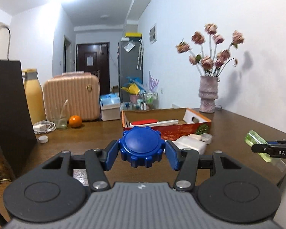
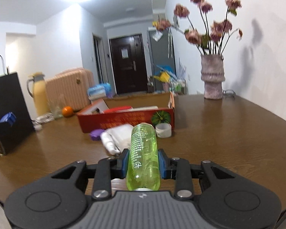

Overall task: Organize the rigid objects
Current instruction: 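Carry the blue cap and green bottle into the box and open both grippers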

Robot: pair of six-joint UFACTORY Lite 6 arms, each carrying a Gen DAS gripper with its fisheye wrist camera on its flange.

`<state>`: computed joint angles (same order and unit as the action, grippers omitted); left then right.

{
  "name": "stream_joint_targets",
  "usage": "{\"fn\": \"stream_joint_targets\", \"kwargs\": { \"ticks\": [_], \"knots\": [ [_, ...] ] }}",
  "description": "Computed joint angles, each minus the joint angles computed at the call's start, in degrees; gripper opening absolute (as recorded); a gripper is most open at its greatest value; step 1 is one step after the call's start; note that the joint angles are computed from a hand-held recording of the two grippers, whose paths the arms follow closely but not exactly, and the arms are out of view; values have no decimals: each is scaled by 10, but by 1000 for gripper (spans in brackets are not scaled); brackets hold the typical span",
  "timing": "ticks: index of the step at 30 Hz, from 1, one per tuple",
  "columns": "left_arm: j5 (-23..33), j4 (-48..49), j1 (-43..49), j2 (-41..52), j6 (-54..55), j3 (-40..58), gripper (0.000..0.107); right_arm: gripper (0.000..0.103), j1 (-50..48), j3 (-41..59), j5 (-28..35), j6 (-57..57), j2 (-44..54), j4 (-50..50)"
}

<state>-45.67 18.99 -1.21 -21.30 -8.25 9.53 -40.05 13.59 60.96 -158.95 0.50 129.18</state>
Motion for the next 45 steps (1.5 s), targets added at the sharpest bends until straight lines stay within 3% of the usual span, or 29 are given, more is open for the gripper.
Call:
{"fn": "stream_joint_targets", "kwargs": {
  "ticks": [5, 9, 15, 24, 29, 33, 38, 41, 45],
  "knots": [
    [60, 129, 41, -165, -110, -58, 55, 30, -123, -81, 43, 36, -98, -117],
    [74, 116, 20, -163, -116, -39, 55, 30, -207, -96, 65, 66, -127, -190],
    [44, 135, 36, -114, -117, -31, 55, 30, -150, -90, 45, 37, -108, -109],
    [-12, 89, 62, 8, -61, -2, 55, 30, -29, -12, 11, 22, -33, -15],
    [7, 77, 45, 76, -59, 59, 55, 30, 17, 48, 9, 19, 27, 27],
    [30, 60, 16, 171, -57, 164, 55, 30, 48, 118, -9, 48, 56, 24],
    [77, 70, -23, 351, -75, 374, 55, 30, 120, 262, -75, 42, 132, 79],
    [158, 67, -49, 486, -74, 554, 55, 30, 158, 401, -141, 63, 222, 78],
    [228, 141, -56, 652, -174, 794, 55, 30, 196, 639, -251, 181, 375, 26]
  ]
}}
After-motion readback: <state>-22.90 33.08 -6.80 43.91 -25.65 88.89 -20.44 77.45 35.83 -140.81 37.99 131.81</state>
